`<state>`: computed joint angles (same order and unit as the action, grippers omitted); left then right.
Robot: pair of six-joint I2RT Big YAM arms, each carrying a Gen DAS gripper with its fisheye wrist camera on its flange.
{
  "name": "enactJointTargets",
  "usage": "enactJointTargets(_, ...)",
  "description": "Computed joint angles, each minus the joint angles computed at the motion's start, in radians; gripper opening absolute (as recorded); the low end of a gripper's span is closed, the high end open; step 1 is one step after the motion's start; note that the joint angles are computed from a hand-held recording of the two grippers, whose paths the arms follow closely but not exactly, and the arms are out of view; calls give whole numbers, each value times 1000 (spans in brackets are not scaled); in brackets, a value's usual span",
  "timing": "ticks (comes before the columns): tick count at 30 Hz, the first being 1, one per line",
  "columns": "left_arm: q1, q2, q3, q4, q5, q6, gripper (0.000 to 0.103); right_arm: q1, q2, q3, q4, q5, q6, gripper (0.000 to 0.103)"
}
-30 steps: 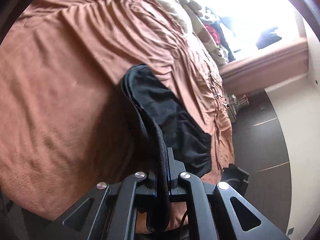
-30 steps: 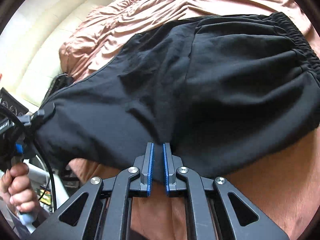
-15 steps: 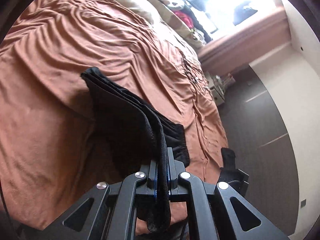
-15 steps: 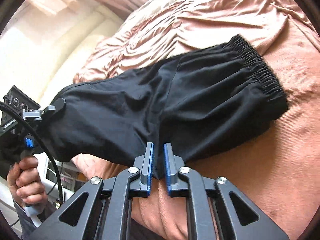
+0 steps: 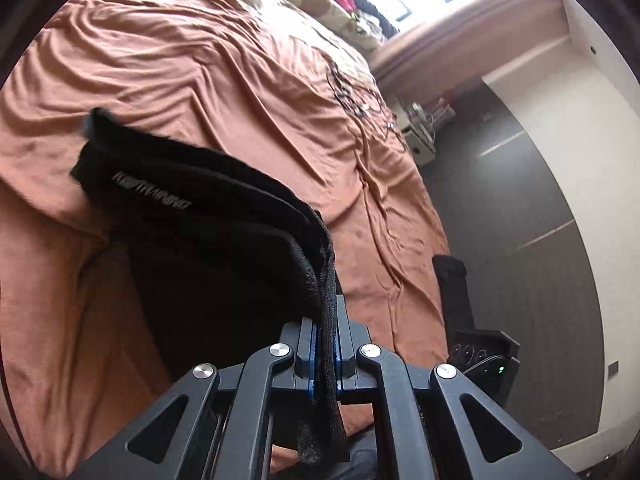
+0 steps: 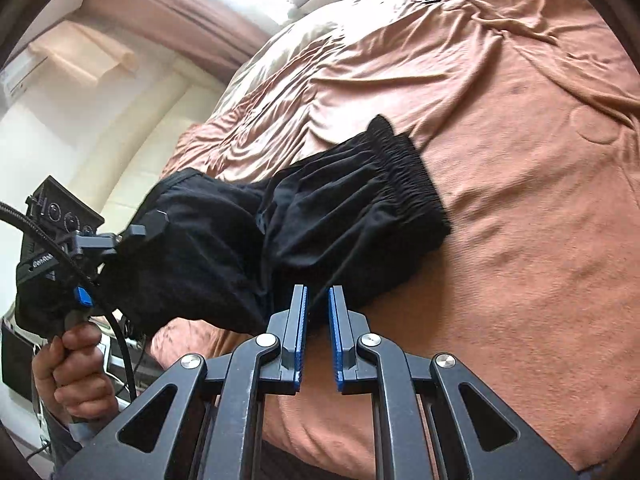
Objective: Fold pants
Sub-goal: 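Open both tools and release the folded shorts onto the bed, then close the right tool on the edge of the folded shorts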
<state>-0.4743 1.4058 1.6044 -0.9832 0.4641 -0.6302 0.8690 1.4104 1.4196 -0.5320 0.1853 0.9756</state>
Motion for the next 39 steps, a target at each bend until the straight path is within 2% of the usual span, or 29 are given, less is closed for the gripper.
enactJointTargets(14, -95, 129, 50, -18, 10, -6, 7, -30, -108, -176, 111, -2, 90, 8)
enactJointTargets(15, -100, 135, 50, -22, 11, -7, 11, -34, -120, -193, 125, -10, 96, 8)
enactJointTargets(17, -101, 148, 50, -18, 35, -15, 30, -37, -135, -212, 136, -18, 105, 8)
enactJointTargets(19, -97, 144, 31, 14, 68, -40, 66, -43, -145, -224, 134, -26, 112, 8)
enactJointTargets(21, -92, 127, 16, 30, 61, -44, 82, -52, -148, -232, 145, -41, 116, 8)
enactJointTargets(24, -77, 102, -3, 32, 52, -37, 89, -55, -149, -234, 149, -40, 122, 23)
enactJointTargets(26, -60, 87, -17, 20, 45, -28, 93, -52, -150, -233, 155, -32, 116, 38)
enactJointTargets(28, -39, 73, -38, 20, 48, -32, 98, -49, -146, -234, 183, -35, 105, 48)
enactJointTargets(34, 20, 46, -97, 41, 38, -67, 100, -41, -122, -224, 241, -39, 73, 66)
enactJointTargets(39, 65, 47, -123, 79, 47, -101, 100, -44, -81, -192, 256, -81, 79, 68)
